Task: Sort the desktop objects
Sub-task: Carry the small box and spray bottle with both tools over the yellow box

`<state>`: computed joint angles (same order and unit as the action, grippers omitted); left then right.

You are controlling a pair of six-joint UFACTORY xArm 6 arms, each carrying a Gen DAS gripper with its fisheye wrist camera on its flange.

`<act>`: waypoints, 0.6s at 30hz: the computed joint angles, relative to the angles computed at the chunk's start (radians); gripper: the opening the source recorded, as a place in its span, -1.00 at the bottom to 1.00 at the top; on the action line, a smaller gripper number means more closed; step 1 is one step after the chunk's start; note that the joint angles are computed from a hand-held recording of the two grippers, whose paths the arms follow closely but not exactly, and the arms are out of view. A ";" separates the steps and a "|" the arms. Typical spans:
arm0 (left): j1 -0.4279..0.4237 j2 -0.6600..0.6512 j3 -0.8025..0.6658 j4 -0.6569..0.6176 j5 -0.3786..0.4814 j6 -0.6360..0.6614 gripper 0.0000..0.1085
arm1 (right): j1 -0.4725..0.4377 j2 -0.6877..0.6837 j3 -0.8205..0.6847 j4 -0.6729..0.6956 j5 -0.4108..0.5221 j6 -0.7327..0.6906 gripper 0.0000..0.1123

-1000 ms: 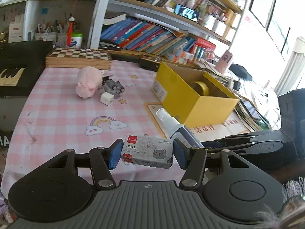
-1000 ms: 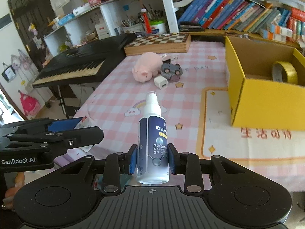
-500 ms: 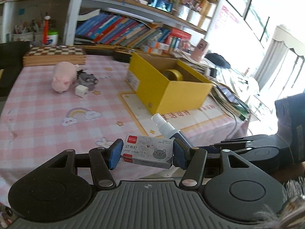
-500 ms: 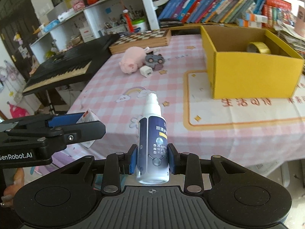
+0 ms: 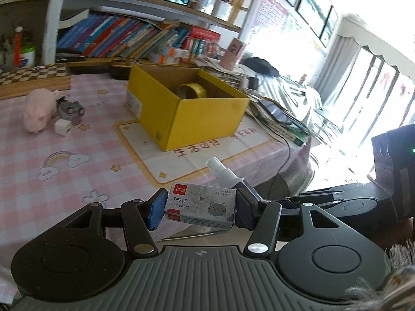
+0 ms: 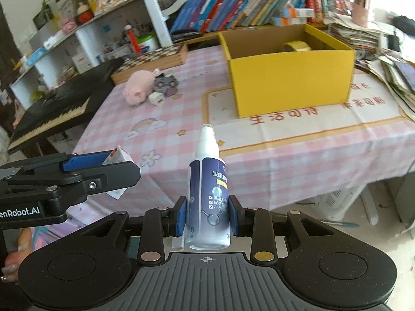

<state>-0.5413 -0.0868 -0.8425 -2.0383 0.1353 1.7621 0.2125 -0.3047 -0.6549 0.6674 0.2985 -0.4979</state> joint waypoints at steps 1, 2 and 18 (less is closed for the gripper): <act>-0.003 0.004 -0.004 0.010 0.004 -0.004 0.00 | -0.005 -0.002 0.003 -0.001 -0.004 0.005 -0.42; -0.007 0.008 -0.008 0.021 0.007 -0.010 0.00 | -0.008 -0.005 0.006 -0.003 -0.007 0.009 -0.43; -0.040 0.115 -0.124 0.100 0.008 -0.081 0.00 | -0.088 0.038 -0.044 0.034 0.015 -0.050 -0.42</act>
<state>-0.5815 0.0282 -0.9660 -1.9381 0.1429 1.6813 0.1246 -0.2669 -0.6985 0.7015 0.3135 -0.5479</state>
